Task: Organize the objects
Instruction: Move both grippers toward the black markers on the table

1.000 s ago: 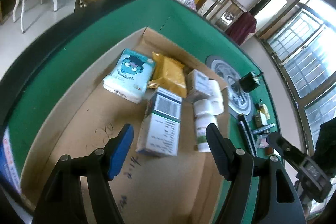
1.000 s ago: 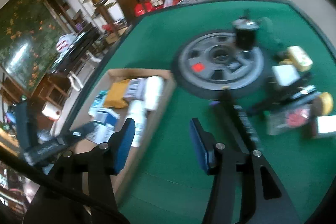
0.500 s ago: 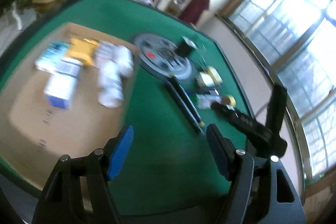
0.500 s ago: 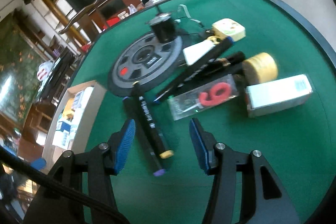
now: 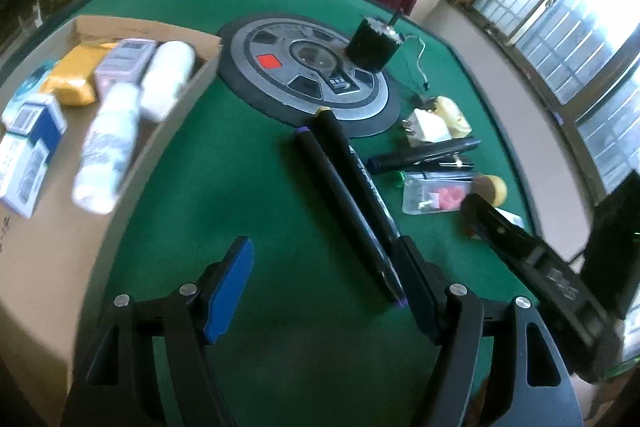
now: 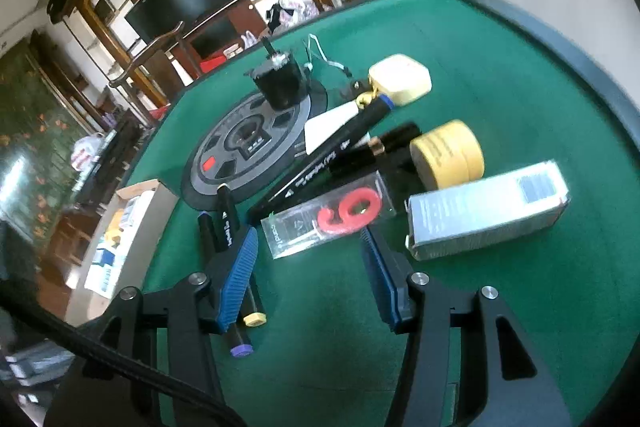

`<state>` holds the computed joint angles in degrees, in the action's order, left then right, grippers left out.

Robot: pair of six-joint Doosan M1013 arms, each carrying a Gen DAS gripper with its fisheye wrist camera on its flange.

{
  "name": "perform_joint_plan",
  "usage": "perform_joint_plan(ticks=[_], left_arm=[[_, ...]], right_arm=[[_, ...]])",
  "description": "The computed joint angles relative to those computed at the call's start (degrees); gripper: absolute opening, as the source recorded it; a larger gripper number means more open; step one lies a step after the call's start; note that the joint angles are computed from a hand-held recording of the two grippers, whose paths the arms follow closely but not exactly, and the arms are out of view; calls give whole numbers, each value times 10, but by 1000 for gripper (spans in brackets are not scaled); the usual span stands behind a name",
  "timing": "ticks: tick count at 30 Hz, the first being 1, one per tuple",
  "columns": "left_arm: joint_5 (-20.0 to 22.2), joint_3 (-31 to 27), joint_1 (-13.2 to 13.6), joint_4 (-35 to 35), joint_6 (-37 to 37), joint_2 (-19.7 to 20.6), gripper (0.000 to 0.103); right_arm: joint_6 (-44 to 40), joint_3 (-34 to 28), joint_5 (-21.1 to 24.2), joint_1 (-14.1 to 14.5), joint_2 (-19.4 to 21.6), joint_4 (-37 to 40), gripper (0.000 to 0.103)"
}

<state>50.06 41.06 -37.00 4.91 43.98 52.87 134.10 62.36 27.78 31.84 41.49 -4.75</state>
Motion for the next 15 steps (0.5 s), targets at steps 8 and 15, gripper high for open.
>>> perform_joint_plan(ticks=[8,15], left_arm=[[80,-104,-14,70,4,60,66],[59,-74,-11,83,5,46,66]], right_arm=[[-70,20,-30,-9,-8,105,52],[-105,18,-24,-11,-5,155,53]])
